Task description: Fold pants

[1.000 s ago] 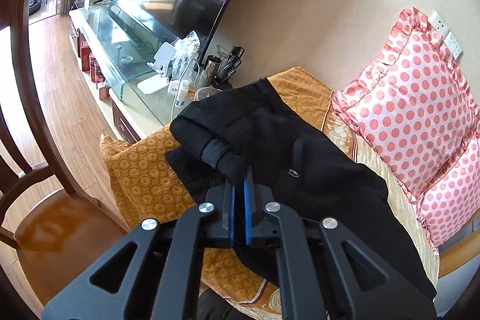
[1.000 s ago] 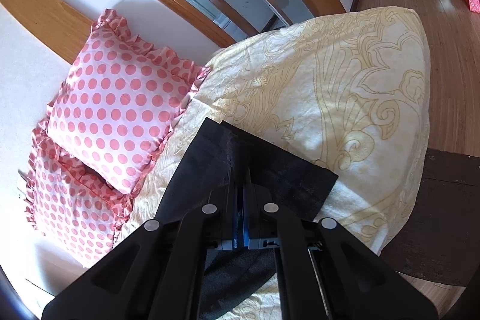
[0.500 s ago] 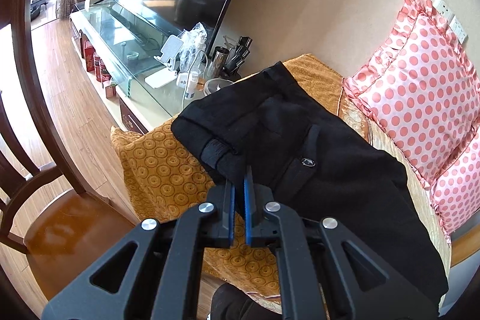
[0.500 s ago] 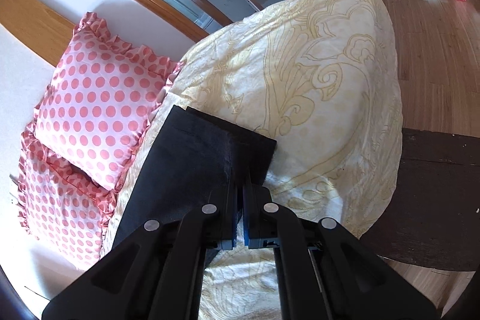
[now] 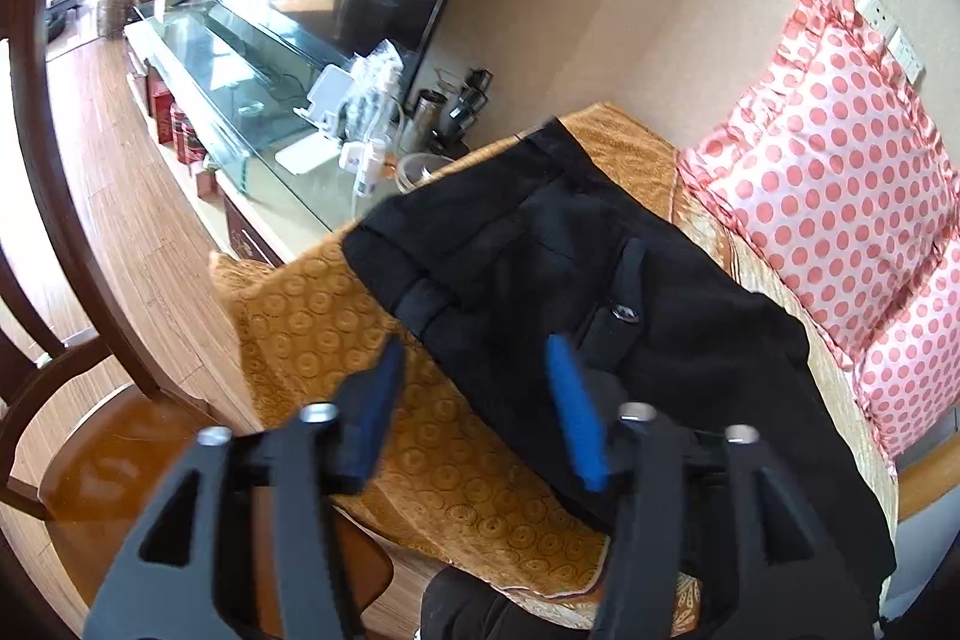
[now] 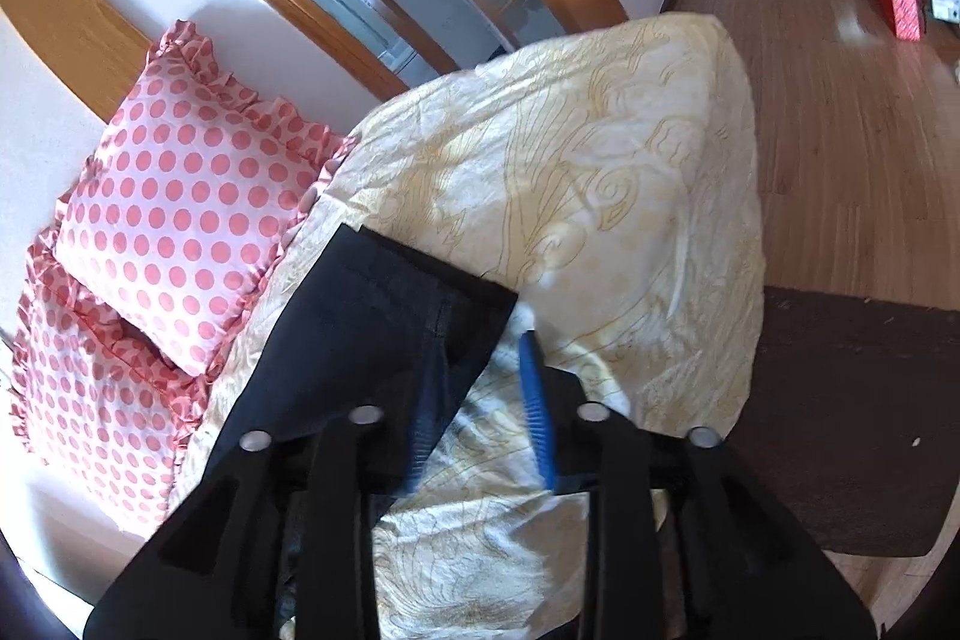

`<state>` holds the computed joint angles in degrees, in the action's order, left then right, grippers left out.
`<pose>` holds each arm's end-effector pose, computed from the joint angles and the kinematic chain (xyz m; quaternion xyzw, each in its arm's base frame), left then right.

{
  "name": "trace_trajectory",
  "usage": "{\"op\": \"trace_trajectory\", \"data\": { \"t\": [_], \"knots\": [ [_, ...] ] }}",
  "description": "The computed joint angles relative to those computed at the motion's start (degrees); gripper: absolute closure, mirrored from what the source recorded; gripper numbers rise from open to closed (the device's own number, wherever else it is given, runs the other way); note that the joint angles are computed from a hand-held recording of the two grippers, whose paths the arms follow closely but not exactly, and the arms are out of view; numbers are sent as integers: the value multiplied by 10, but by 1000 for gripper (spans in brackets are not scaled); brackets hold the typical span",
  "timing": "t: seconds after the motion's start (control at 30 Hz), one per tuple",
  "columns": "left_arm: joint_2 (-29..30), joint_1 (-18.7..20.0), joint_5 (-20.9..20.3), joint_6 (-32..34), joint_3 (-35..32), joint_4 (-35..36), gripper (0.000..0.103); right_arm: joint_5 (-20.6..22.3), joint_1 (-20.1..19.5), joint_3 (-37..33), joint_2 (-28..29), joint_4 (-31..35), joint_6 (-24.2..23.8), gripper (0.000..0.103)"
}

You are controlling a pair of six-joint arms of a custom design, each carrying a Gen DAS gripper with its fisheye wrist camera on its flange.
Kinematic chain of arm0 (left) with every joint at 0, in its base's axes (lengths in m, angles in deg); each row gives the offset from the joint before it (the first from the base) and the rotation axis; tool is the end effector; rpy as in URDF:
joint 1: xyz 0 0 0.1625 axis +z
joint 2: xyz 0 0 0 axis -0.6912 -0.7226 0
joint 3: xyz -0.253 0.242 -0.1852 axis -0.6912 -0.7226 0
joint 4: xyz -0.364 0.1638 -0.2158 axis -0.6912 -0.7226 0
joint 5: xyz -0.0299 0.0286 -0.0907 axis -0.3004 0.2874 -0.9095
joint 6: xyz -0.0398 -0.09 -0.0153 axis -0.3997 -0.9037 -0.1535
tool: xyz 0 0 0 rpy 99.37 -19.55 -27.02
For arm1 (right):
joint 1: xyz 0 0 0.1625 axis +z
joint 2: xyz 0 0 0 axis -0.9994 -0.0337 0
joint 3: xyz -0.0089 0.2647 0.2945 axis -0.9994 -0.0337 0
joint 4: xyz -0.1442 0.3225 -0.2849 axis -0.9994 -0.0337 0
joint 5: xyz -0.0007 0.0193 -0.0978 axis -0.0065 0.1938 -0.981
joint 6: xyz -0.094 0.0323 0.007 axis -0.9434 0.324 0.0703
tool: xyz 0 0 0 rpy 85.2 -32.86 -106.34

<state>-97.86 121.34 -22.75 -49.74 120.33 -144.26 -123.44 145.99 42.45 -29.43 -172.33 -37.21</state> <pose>0.0893 -0.5460 0.2358 -0.1440 0.8205 -0.4864 0.2636 -0.1455 -0.4435 0.2801 -0.3135 -0.6946 0.6079 0.2229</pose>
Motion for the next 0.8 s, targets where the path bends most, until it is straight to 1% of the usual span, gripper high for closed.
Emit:
{"op": "trace_trajectory", "data": {
  "t": [0.03, 0.07, 0.1, 0.17, 0.2, 0.27, 0.3, 0.33, 0.37, 0.43, 0.53, 0.6, 0.67, 0.7, 0.73, 0.8],
  "knots": [
    [6, -9, 23, 23, 5, -41, 33, -27, 13, -2, 6, -25, -22, 54],
    [10, -18, 41, 47, 9, -66, 33, -48, 28, -5, 12, -49, -54, 54],
    [11, -27, 53, 64, 11, -81, 33, -56, 41, -9, 16, -61, -85, 54],
    [16, -44, 61, 98, 16, -109, 32, -53, 74, -24, 26, -56, -159, 54],
    [19, -52, 57, 112, 16, -114, 30, -39, 92, -36, 32, -34, -194, 54],
    [35, -69, 43, 134, 12, -114, 25, 13, 121, -61, 48, 33, -249, 54],
    [47, -76, 32, 146, 8, -113, 23, 43, 136, -78, 61, 73, -278, 54],
    [61, -83, 18, 156, 1, -104, 21, 65, 152, -97, 79, 110, -308, 54],
    [74, -89, 3, 164, -5, -91, 20, 78, 171, -121, 100, 151, -340, 54],
    [108, -100, -29, 184, -22, -69, 17, 92, 210, -178, 142, 248, -388, 55],
    [162, -115, -51, 223, -47, -53, 15, 111, 257, -275, 210, 408, -427, 55],
    [195, -125, -50, 247, -60, -61, 14, 101, 285, -346, 265, 500, -458, 57],
    [211, -127, -65, 253, -60, -66, 14, 78, 307, -416, 319, 579, -491, 62],
    [216, -126, -70, 255, -60, -60, 14, 64, 316, -447, 344, 610, -503, 62],
    [220, -125, -71, 256, -61, -59, 13, 49, 324, -476, 369, 638, -517, 65],
    [224, -118, -80, 249, -59, -51, 12, 20, 335, -520, 409, 668, -547, 66]
  ]
}}
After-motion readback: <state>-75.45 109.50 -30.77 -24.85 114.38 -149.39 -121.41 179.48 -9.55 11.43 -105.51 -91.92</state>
